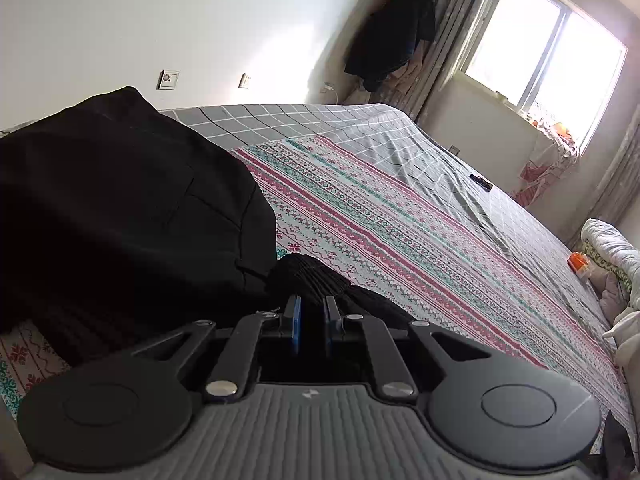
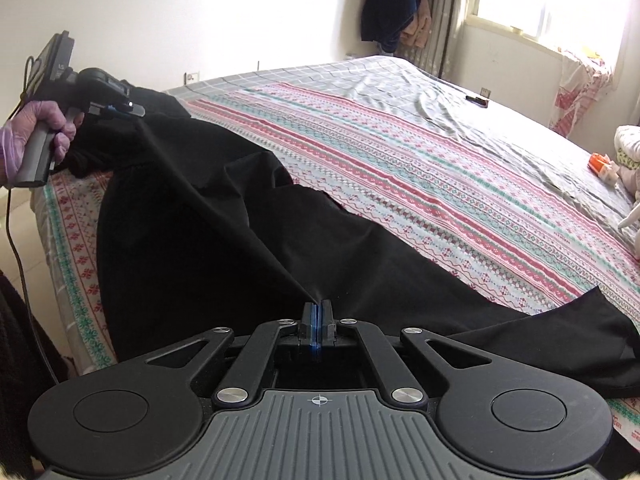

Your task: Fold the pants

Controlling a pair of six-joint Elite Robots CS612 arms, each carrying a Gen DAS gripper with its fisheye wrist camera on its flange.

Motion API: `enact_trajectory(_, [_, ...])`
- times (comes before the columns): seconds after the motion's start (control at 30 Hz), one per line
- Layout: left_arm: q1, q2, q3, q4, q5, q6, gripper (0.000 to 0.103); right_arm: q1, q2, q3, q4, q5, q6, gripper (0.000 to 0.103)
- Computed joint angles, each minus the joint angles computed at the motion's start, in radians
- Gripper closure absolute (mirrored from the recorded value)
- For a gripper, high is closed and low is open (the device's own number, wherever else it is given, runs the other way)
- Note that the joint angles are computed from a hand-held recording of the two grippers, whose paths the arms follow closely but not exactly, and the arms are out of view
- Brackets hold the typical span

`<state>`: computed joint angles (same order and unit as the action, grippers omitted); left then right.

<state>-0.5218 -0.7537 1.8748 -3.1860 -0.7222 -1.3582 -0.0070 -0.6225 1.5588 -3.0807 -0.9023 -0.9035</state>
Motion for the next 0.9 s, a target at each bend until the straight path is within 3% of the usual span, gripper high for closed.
enact_trajectory(0.2, [0.006, -0.028, 0.029, 0.089, -0.094, -0.049, 0.071, -0.002, -0.029, 0.055, 0.057, -0.02, -0.117, 0.103])
enact_trajectory(0.47, [0.013, -0.054, 0.016, 0.301, -0.179, -0.1, 0.071, 0.01, -0.06, 0.1, 0.185, -0.07, -0.244, 0.103])
enact_trajectory(0.67, [0.021, -0.053, 0.003, 0.397, -0.247, -0.094, 0.07, 0.029, -0.053, 0.086, 0.246, -0.146, -0.232, 0.103])
enact_trajectory(0.83, [0.012, -0.06, -0.008, 0.452, -0.232, -0.075, 0.067, 0.031, -0.043, 0.058, 0.309, -0.161, -0.189, 0.098])
enact_trajectory(0.9, [0.002, -0.068, -0.013, 0.501, -0.211, -0.098, 0.049, 0.027, -0.045, 0.047, 0.345, -0.155, -0.17, 0.092])
